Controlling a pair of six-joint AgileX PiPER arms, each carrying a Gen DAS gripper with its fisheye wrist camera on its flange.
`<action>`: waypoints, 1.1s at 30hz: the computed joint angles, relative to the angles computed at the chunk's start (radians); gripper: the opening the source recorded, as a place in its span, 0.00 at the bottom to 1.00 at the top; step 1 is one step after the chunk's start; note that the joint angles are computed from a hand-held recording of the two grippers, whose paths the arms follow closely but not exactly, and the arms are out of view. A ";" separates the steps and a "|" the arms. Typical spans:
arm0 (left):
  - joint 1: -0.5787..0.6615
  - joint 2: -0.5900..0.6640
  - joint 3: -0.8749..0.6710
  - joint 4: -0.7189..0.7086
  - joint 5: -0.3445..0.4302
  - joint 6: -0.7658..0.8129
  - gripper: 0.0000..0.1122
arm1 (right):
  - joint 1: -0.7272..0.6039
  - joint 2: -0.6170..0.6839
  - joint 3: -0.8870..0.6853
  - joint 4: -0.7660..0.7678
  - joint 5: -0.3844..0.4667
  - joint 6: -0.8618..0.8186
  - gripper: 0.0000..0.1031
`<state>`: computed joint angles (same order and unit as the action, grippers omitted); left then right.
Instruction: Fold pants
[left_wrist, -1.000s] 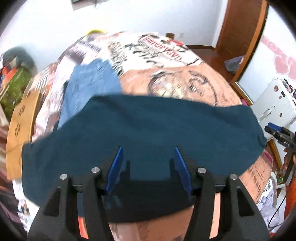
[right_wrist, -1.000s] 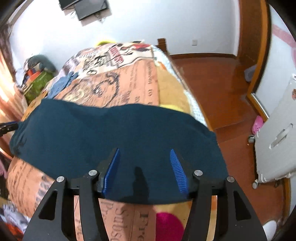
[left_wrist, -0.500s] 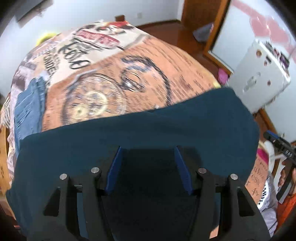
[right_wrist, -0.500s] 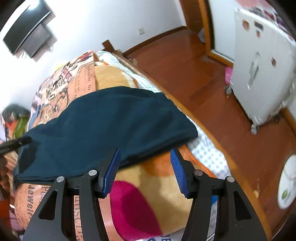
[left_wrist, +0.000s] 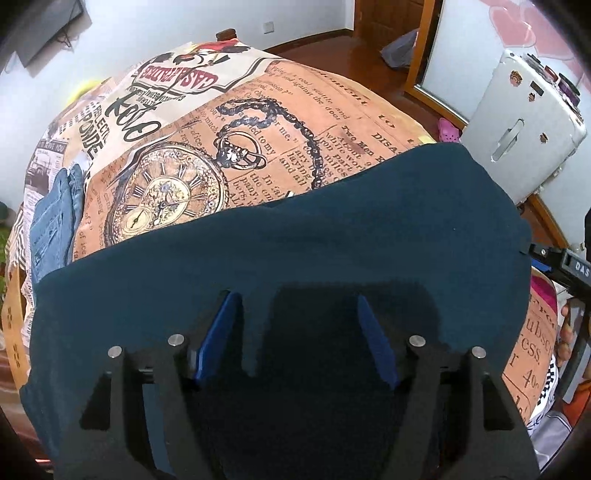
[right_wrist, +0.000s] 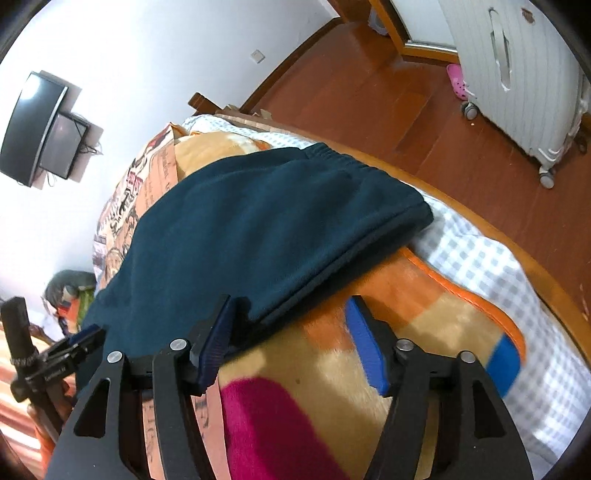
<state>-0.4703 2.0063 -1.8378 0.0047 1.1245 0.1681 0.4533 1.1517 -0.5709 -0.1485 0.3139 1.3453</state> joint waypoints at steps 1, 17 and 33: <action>-0.003 0.000 0.002 0.005 -0.003 -0.003 0.61 | -0.012 0.008 0.001 0.018 -0.018 -0.020 0.59; 0.057 -0.145 0.102 -0.084 -0.030 0.027 0.61 | 0.076 -0.008 -0.193 -0.485 0.191 0.268 0.14; 0.343 -0.406 0.267 -0.265 -0.076 0.212 0.61 | 0.315 0.244 -0.774 -0.619 0.403 0.000 0.13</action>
